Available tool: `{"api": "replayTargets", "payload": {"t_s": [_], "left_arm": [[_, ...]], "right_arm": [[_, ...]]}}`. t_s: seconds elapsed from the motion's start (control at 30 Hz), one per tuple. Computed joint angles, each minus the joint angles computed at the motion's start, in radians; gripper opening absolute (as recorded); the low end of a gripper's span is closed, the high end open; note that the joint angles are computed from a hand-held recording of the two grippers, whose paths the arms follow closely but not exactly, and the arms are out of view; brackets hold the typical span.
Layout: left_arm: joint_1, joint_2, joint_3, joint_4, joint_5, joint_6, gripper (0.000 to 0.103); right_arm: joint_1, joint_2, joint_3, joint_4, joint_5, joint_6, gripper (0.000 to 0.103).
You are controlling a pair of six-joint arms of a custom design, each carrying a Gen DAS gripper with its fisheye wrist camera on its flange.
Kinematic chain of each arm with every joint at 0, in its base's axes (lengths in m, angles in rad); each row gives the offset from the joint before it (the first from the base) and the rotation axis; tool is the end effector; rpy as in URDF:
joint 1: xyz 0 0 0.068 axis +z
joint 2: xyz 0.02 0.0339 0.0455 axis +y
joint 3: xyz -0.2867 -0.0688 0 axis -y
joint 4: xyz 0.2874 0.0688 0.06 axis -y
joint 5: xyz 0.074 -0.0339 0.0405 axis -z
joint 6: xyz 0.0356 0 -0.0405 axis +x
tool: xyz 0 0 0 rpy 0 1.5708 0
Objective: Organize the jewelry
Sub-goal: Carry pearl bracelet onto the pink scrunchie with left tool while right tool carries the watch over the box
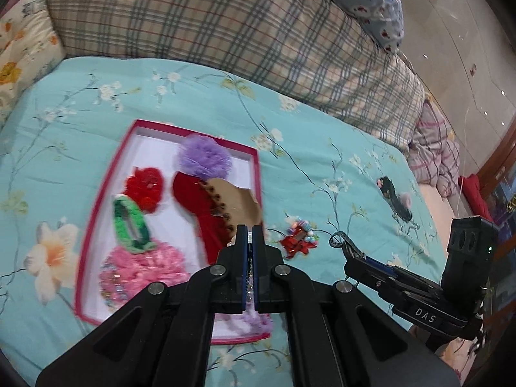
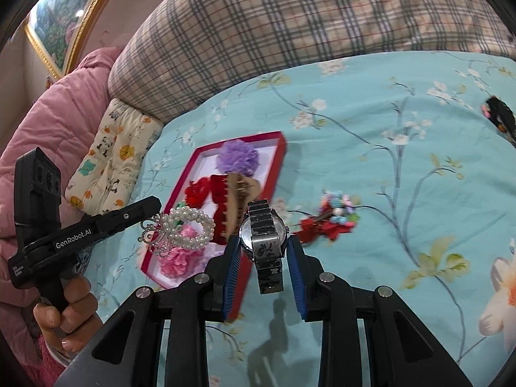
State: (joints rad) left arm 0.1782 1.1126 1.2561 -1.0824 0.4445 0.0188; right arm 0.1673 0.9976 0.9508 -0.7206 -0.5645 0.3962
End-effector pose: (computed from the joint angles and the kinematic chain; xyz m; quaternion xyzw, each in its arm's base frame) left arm 0.2308 0.0260 0.3855 -0.0055 0.9296 -0.1787 0.3222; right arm 0.2229 0.0570 0.3286 -0.0072 0.8906 0.3506 0.2894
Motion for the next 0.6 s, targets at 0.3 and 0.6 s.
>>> {"api": "replayTargets", "payload": {"t_s": [0.3, 0.6], "left_arm": [[0.179, 0.007, 0.032, -0.056, 0.071, 0.106, 0.001], [0.279, 0.03, 0.019, -0.065, 0.108, 0.168, 0.001]], "right_arm": [[0.163, 0.065, 0.051, 0.074, 0.067, 0.076, 0.029], [0.287, 0.157, 0.099, 0.119, 0.125, 0.111, 0.029]]}}
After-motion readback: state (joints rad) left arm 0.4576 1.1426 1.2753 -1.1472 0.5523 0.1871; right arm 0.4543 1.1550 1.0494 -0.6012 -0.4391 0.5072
